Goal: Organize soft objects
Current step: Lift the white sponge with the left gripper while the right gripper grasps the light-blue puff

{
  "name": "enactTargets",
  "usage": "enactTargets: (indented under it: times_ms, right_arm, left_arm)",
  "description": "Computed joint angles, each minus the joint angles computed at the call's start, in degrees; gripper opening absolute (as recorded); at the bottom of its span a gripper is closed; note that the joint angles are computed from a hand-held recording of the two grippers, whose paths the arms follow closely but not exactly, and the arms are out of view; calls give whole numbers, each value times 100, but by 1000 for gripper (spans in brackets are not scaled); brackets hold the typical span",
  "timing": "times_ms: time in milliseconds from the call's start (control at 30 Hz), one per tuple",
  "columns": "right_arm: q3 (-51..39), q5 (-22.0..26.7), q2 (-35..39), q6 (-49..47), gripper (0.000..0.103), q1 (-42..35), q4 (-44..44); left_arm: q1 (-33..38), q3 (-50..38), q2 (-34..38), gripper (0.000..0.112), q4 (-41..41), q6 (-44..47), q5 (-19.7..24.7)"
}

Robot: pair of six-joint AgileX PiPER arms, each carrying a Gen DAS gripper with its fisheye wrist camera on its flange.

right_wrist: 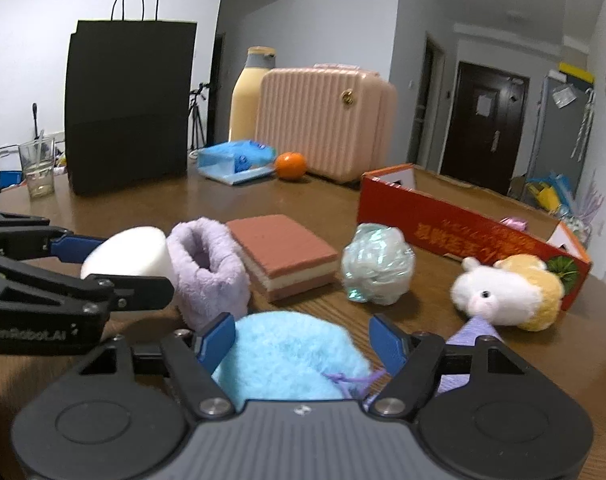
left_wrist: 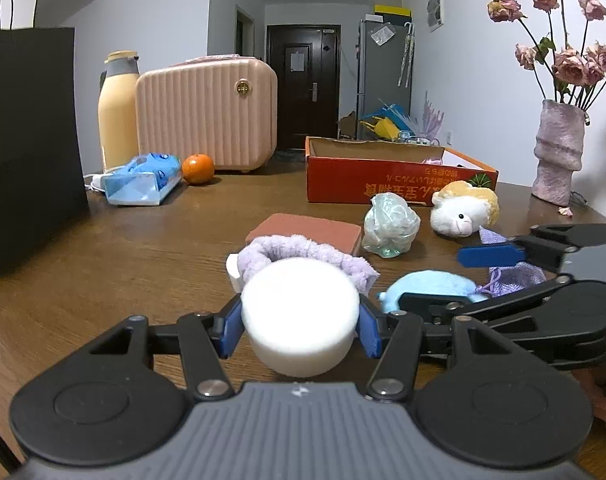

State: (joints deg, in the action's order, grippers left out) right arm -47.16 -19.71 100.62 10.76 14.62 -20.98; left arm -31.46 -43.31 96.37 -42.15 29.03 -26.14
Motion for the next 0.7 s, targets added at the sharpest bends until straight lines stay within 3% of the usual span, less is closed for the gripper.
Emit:
enactTargets:
  times_ms: [267, 400, 533, 700]
  right_arm:
    - [-517, 429, 275, 2594, 78, -150, -2553]
    - [-447, 460, 241, 2061, 72, -71, -2085]
    - [-335, 358, 176, 1653, 58, -67, -1672]
    - [-172, 122, 105, 991, 50, -74, -959]
  left_arm:
    - [111, 31, -22, 58, 438, -399, 139]
    - [110, 20, -15, 58, 420, -375, 170]
    - [113, 17, -11, 58, 433, -391, 167]
    - [100, 19, -6, 58, 409, -378, 149]
